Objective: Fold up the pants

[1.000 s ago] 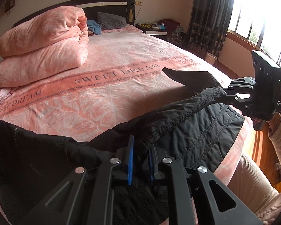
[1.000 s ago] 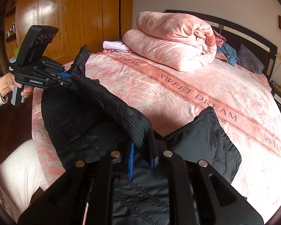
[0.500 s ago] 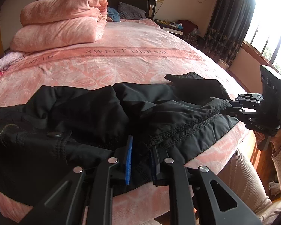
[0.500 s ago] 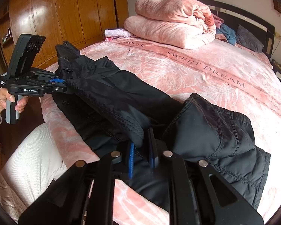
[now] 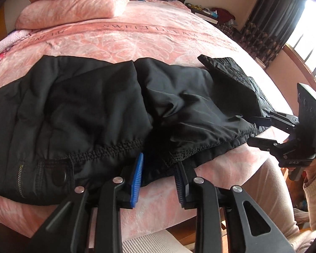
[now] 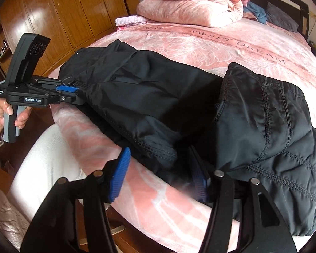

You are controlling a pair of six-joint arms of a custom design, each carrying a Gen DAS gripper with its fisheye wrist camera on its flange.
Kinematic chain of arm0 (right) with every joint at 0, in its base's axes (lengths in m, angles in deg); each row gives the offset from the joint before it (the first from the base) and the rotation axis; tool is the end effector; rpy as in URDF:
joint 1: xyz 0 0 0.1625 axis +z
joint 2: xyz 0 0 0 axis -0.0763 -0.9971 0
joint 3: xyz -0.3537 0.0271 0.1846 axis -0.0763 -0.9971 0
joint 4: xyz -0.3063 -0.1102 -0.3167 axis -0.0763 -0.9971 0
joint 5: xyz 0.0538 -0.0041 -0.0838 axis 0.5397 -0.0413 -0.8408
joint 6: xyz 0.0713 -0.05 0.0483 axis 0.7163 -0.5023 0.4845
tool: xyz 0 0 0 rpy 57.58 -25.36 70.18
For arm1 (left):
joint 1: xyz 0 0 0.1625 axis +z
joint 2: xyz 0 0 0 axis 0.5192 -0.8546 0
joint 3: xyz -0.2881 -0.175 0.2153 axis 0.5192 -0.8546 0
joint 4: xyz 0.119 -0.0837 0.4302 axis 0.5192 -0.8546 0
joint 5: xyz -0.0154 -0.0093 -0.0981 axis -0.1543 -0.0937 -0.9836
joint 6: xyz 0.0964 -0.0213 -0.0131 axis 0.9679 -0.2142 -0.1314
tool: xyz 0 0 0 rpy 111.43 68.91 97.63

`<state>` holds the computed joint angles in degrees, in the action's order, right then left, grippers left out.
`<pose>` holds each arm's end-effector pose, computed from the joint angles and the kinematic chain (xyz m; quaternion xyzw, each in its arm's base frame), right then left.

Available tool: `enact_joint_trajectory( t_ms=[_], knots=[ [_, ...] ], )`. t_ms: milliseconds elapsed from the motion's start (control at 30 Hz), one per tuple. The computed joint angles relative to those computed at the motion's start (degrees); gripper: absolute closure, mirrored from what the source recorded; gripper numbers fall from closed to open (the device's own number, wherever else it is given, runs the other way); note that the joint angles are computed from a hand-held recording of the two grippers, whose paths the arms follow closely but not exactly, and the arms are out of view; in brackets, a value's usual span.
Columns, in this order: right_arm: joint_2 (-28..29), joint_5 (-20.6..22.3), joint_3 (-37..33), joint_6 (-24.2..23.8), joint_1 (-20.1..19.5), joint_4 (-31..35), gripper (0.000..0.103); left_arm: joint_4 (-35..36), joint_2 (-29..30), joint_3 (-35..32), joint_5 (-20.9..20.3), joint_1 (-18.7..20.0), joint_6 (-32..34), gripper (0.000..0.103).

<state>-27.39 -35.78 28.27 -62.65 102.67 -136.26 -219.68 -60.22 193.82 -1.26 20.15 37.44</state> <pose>0.2083 -0.6172 0.0942 0.4699 -0.8722 0.0743 0.1137 -0.1179 -0.4684 0.2452 0.0848 0.9284 -0.2350 0.2752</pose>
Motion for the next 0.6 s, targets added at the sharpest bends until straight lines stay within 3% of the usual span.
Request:
enact_joint_trajectory(
  t_ms=[33, 67, 100, 133, 167, 267, 400, 533, 600],
  knots=[
    [-0.75, 0.07, 0.8, 0.28, 0.27, -0.95, 0.036, 1.11, -0.37, 0.11, 0.27, -0.53, -0.54, 0.069],
    [-1.43, 0.14, 1.13, 0.64, 0.56, -1.43, 0.036, 1.77, -0.94, 0.17, 0.04, -0.86, -0.94, 0.057],
    [-2.16, 0.6, 1.43, 1.49, 0.71, -1.63, 0.036, 0.95, -1.93, 0.68, -0.77, -1.2, -1.0, 0.026],
    [-2.78, 1.32, 1.42, 2.83, 0.8, -1.75, 0.036, -0.78, -3.36, 1.72, -0.63, -1.93, -1.36, 0.013],
    [-3.2, 2.13, 1.2, 4.26, 0.91, -2.2, 0.036, -2.8, -4.77, 2.78, -0.18, -2.75, -1.58, 0.01],
    [-1.94, -0.35, -0.6, 8.26, 2.56, -6.85, 0.029, -4.45, -6.62, 2.63, -0.12, -3.33, -2.56, 0.009],
    [6.79, -15.36, -7.68, 11.26, 6.36, -14.57, 0.027, -6.21, -3.51, -0.07, 2.78, -2.55, -3.91, 0.009],
    [14.83, -25.53, -14.68, 12.68, 7.36, -16.32, 0.033, -5.59, 2.41, -3.52, 7.69, -1.16, -5.11, 0.009],
    [17.46, -28.6, -17.26, 14.82, 7.39, -15.71, 0.033, -5.8, 4.71, -4.5, 8.67, -0.04, -5.0, 0.009]
  ],
)
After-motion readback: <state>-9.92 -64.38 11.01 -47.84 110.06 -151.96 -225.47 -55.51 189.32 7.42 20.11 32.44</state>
